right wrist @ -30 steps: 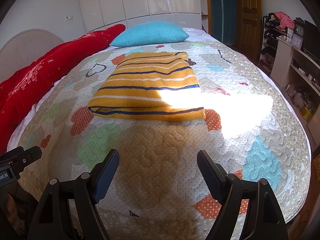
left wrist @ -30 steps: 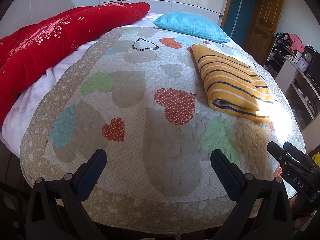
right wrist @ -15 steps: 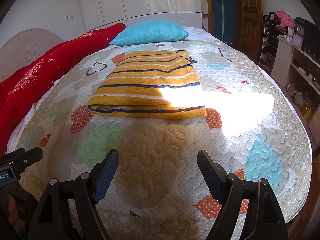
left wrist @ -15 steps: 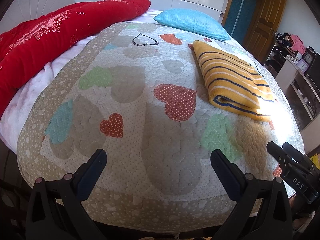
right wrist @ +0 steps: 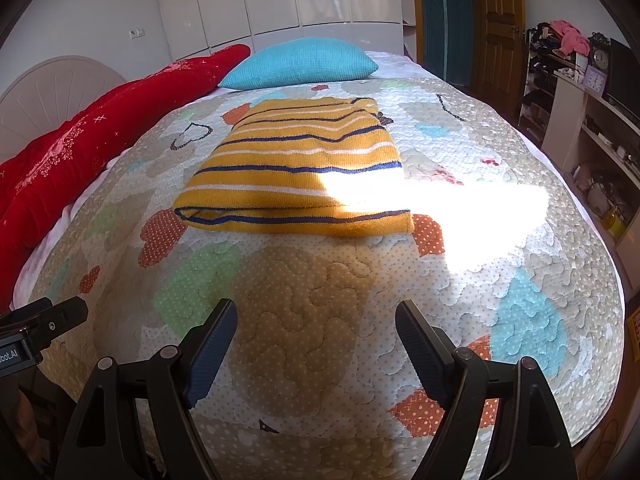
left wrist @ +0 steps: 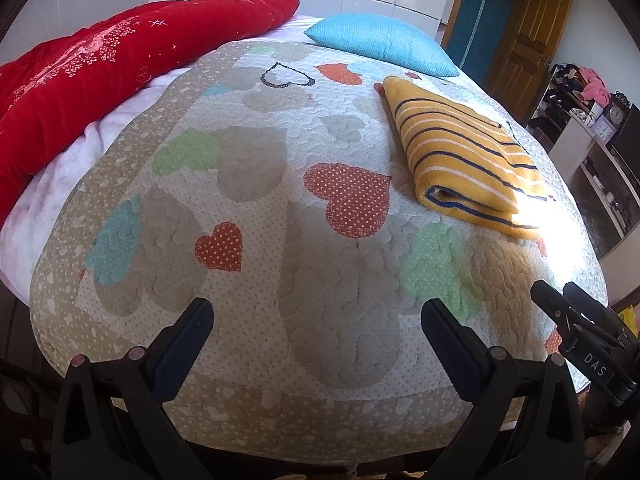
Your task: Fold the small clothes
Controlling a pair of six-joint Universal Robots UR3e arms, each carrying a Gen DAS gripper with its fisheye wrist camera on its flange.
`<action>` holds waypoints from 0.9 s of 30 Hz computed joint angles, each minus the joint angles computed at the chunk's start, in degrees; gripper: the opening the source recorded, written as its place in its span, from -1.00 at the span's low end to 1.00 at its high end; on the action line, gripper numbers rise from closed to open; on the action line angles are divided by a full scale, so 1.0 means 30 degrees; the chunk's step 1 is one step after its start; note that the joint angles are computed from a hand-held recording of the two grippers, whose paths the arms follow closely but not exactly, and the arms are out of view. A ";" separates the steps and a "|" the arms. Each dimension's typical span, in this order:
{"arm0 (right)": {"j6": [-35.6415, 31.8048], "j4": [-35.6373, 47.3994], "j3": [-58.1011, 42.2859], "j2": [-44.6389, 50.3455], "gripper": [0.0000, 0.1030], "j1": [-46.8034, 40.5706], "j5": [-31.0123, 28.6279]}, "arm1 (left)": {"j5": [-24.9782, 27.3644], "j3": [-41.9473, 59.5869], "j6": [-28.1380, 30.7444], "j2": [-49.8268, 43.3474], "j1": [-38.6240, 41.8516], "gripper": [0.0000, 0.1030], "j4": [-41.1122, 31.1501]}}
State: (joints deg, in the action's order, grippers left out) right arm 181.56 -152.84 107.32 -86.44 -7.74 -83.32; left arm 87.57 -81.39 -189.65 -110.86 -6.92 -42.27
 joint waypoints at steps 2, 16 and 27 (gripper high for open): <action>-0.0004 -0.0018 -0.0014 0.0036 0.66 0.0026 -0.0039 | -0.0048 -0.0009 0.0013 0.0021 0.0016 1.00 -0.0021; -0.0023 -0.0036 -0.0121 0.0225 0.67 0.0200 -0.0112 | -0.0238 0.0099 0.0068 0.0014 0.0100 1.00 -0.0204; -0.0131 0.0312 -0.0432 0.0346 0.68 0.0111 0.0034 | -0.0326 0.0104 0.0068 -0.0048 0.0065 1.00 -0.0185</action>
State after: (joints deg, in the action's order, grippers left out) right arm 181.17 -151.90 106.03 -85.40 -7.40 -83.22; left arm 86.60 -81.08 -189.44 -111.01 -6.73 -42.83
